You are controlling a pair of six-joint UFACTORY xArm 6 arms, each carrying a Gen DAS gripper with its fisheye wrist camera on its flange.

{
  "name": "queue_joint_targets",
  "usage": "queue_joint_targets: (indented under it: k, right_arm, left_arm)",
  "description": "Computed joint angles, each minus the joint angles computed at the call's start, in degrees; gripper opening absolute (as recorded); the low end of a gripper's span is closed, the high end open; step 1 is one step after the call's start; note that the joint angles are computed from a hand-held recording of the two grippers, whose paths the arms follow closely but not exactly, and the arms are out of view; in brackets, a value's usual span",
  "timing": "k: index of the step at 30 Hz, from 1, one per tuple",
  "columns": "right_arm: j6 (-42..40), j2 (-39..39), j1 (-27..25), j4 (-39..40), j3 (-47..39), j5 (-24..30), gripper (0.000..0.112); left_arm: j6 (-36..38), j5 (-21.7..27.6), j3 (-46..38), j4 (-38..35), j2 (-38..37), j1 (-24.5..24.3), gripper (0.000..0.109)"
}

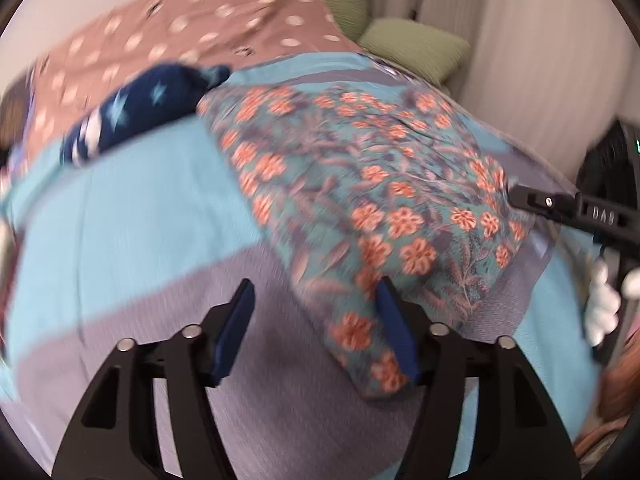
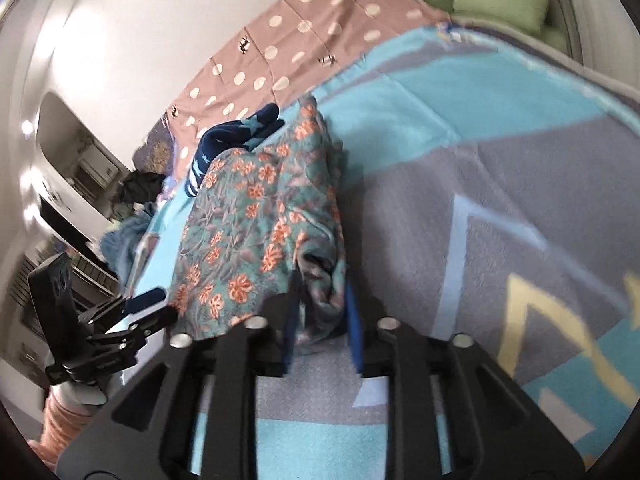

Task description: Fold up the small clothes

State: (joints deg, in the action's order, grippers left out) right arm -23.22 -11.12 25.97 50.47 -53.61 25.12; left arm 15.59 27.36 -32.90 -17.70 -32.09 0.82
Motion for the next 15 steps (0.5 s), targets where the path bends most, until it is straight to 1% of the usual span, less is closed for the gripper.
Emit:
queue_joint_targets:
  k: [1, 3, 7, 9, 10, 11, 12, 13, 14, 15]
  right_arm:
    - [1.8, -0.6, 0.3, -3.3, 0.4, -1.4, 0.028]
    - [1.8, -0.5, 0.0, -3.7, -0.5, -1.2, 0.028]
    - [-5.7, -1.3, 0.5, 2.6, -1.4, -0.9, 0.028]
    - [-11.7, -0.7, 0.6, 7.6, -2.4, 2.3, 0.028]
    - [-12.0, 0.2, 0.3, 7.7, -3.3, 4.7, 0.028]
    - [-9.8, 2.3, -0.1, 5.4, -4.6, 7.0, 0.027]
    - [-5.5, 3.6, 0.0, 1.2, -5.1, 7.2, 0.026]
    - [-3.3, 4.5, -0.1, -0.6, -5.3, 7.0, 0.022]
    - [-3.1, 4.7, -0.5, 0.0, -5.7, 7.9, 0.022]
    - [-2.4, 4.5, -0.6, -0.3, -6.1, 8.3, 0.021]
  left_arm:
    - [0.9, 0.3, 0.4, -3.0, -0.3, 0.7, 0.069]
    - [2.2, 0.3, 1.2, -6.5, -0.6, 1.4, 0.07]
    - [0.6, -2.4, 3.2, -4.8, -1.4, 0.5, 0.07]
    - [-2.1, -3.2, 3.6, -2.1, -1.9, -0.2, 0.07]
    - [-2.3, -3.0, 3.5, -2.4, -2.2, -0.2, 0.07]
    - [-1.5, -1.9, 3.1, -5.1, -2.7, 0.0, 0.065]
    - [1.3, -1.0, 2.5, -10.2, -3.1, 0.4, 0.058]
    - [5.1, 0.1, 1.9, -16.2, -3.7, 0.8, 0.038]
    - [8.6, 1.4, 0.9, -21.3, -3.5, 1.5, 0.023]
    - [12.2, 2.6, -0.5, -27.0, -2.8, 2.0, 0.018]
